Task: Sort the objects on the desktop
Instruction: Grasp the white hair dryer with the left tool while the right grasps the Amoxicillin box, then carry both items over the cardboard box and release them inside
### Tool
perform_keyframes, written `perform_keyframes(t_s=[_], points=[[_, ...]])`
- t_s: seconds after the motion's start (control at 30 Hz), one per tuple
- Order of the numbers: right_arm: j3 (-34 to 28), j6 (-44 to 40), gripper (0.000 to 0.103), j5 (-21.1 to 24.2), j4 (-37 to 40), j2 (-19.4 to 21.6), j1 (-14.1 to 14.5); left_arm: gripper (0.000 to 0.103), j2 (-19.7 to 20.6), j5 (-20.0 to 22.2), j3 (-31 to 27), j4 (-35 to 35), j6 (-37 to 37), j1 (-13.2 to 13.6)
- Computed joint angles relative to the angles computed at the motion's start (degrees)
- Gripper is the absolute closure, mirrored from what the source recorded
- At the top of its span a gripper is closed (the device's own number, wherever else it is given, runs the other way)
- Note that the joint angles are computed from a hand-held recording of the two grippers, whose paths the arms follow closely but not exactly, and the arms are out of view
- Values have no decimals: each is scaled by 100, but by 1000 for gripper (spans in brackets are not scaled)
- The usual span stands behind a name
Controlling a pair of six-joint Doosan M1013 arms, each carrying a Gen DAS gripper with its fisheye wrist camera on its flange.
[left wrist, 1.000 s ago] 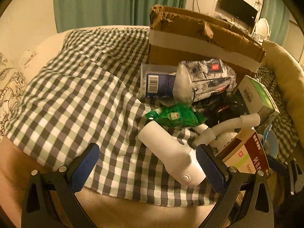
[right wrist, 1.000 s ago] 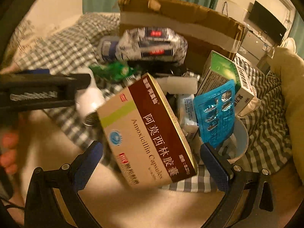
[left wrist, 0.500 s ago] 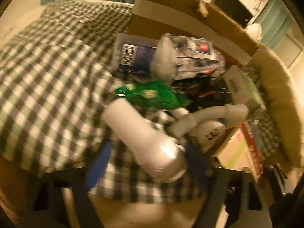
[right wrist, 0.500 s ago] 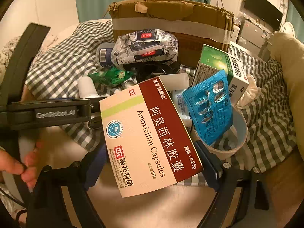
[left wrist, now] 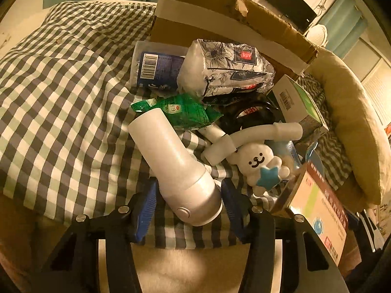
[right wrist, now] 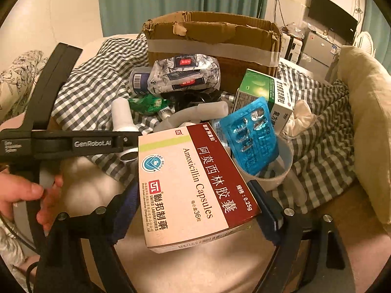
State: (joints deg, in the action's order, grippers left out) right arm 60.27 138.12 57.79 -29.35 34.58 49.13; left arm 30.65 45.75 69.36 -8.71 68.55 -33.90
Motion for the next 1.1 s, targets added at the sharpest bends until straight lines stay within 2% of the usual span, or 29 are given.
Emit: perform_keyframes(t_s=[0.23, 0.37, 0.57, 0.67, 0.9, 1.1], points=[[-14, -144, 18, 38, 409, 38, -92, 49, 141, -200, -78, -561, -15, 118], [69, 47, 18, -150, 194, -51, -48, 50, 48, -255, -48, -178, 14, 26], [161, 388, 18, -420, -69, -240, -12, 50, -357, -818, 236, 195, 17, -58], [159, 560, 18, -524, -235, -332, -22, 50, -420, -912, 144, 304, 12, -90], [-126, 673, 18, -847, -553, -364, -217, 50, -404, -1023, -319, 293, 451, -63], [-736, 519, 18, -1028, -730, -130, -468, 50, 101, -689, -1355, 379, 738, 25]])
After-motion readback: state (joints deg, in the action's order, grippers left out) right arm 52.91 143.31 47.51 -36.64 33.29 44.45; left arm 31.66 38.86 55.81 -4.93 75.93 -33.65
